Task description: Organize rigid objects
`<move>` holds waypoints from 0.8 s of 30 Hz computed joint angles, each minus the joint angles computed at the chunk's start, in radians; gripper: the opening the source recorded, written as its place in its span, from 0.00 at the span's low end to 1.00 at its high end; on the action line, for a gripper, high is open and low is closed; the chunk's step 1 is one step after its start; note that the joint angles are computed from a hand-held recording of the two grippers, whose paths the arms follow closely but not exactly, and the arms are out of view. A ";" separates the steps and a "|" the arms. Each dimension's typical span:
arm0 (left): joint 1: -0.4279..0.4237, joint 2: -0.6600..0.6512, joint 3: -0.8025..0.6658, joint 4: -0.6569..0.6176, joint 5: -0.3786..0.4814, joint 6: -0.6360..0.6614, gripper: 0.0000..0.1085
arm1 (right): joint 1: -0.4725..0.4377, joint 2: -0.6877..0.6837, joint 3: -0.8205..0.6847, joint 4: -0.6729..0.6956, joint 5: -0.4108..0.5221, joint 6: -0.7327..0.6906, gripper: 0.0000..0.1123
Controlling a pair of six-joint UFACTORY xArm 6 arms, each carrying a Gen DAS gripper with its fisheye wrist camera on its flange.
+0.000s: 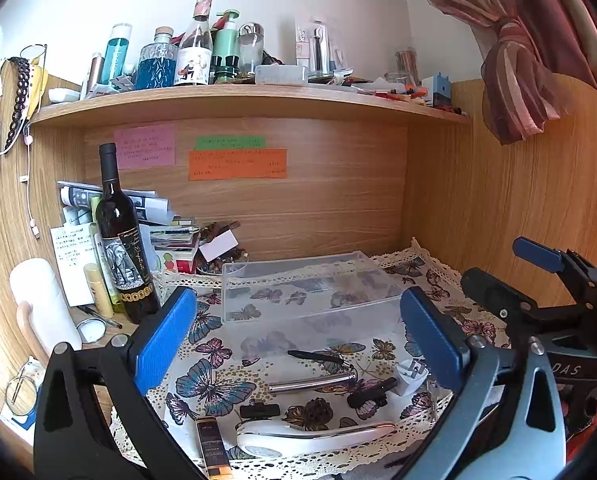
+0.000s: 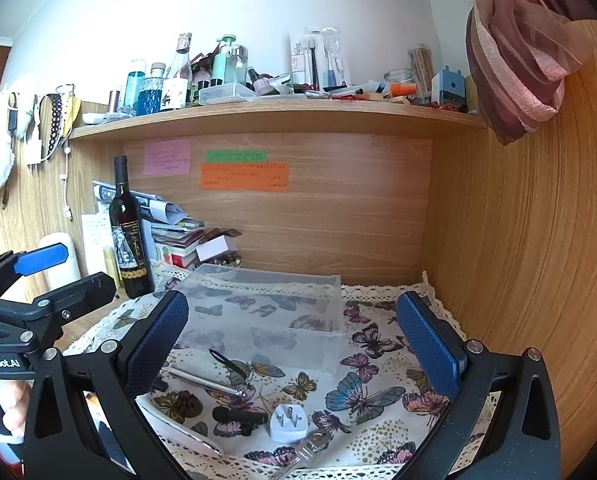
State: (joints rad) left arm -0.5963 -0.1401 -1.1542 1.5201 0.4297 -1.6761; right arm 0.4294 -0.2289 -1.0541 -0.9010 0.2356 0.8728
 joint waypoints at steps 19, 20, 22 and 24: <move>0.137 -0.009 0.148 -0.389 -0.047 0.224 0.63 | -0.017 0.049 0.033 0.431 0.134 -0.373 0.54; 0.140 -0.011 0.160 -0.405 -0.043 0.231 0.63 | -0.015 0.053 0.034 0.443 0.149 -0.385 0.54; 0.148 -0.014 0.183 -0.434 -0.040 0.244 0.63 | -0.012 0.057 0.036 0.466 0.168 -0.404 0.54; 0.155 -0.018 0.203 -0.455 -0.038 0.254 0.62 | -0.010 0.061 0.040 0.491 0.183 -0.422 0.54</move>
State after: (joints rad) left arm -0.4413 -0.1582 -0.9512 1.0653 0.3920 -1.4226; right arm 0.4196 -0.1675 -1.0141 -0.4100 0.4185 0.4503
